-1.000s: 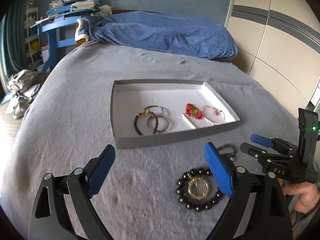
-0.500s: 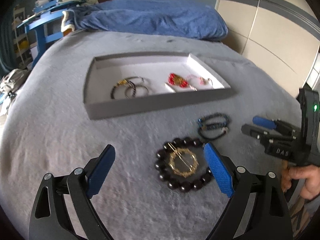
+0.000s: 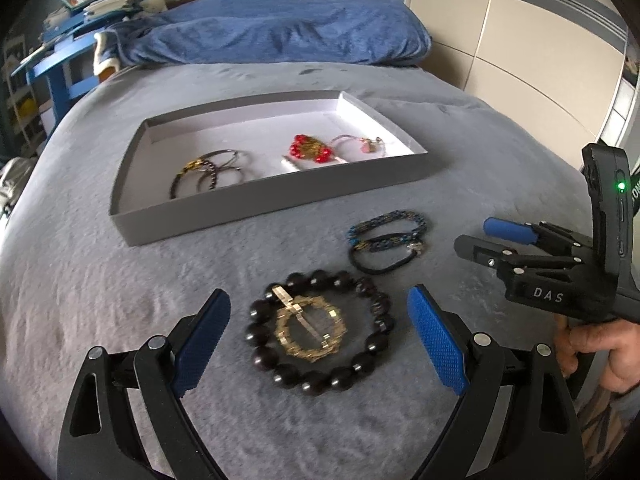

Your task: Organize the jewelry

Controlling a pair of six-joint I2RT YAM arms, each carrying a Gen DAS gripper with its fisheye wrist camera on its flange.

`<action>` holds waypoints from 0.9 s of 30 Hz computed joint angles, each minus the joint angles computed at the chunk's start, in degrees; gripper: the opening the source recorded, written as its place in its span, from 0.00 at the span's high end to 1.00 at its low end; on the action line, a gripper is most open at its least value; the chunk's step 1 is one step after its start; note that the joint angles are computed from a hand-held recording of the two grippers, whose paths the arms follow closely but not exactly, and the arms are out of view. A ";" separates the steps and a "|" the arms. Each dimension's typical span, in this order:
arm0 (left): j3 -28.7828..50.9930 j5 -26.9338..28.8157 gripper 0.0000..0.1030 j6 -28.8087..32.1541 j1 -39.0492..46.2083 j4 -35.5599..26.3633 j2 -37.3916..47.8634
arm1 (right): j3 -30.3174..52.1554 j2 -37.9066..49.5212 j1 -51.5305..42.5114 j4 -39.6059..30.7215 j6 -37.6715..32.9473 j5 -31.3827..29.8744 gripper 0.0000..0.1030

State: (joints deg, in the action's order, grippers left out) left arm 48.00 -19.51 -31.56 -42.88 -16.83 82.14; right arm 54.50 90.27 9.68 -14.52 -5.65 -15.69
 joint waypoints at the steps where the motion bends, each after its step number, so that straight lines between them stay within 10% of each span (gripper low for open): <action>1: 0.63 -0.23 0.13 0.17 -0.25 -0.06 0.66 | -0.07 -0.05 -0.12 0.07 -0.06 -0.04 0.36; 17: 12.26 0.11 0.22 5.58 -0.83 -0.86 14.70 | 0.75 0.61 -3.39 -0.24 1.83 -1.38 0.36; 22: 14.22 1.10 0.46 6.31 -0.13 -2.32 17.53 | 1.06 1.20 -5.24 -0.34 3.06 -3.43 0.36; 24: 14.20 1.43 0.76 7.13 0.00 -2.09 17.25 | 1.12 1.37 -5.55 -0.37 3.29 -3.89 0.36; 27: 13.29 0.55 0.93 7.41 -0.02 -1.56 16.12 | 1.06 1.27 -5.47 -0.46 3.16 -3.85 0.36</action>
State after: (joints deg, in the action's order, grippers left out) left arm 61.28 -18.96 -24.14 -42.89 -18.39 98.26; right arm 55.56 91.54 4.20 -14.98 -2.49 -19.55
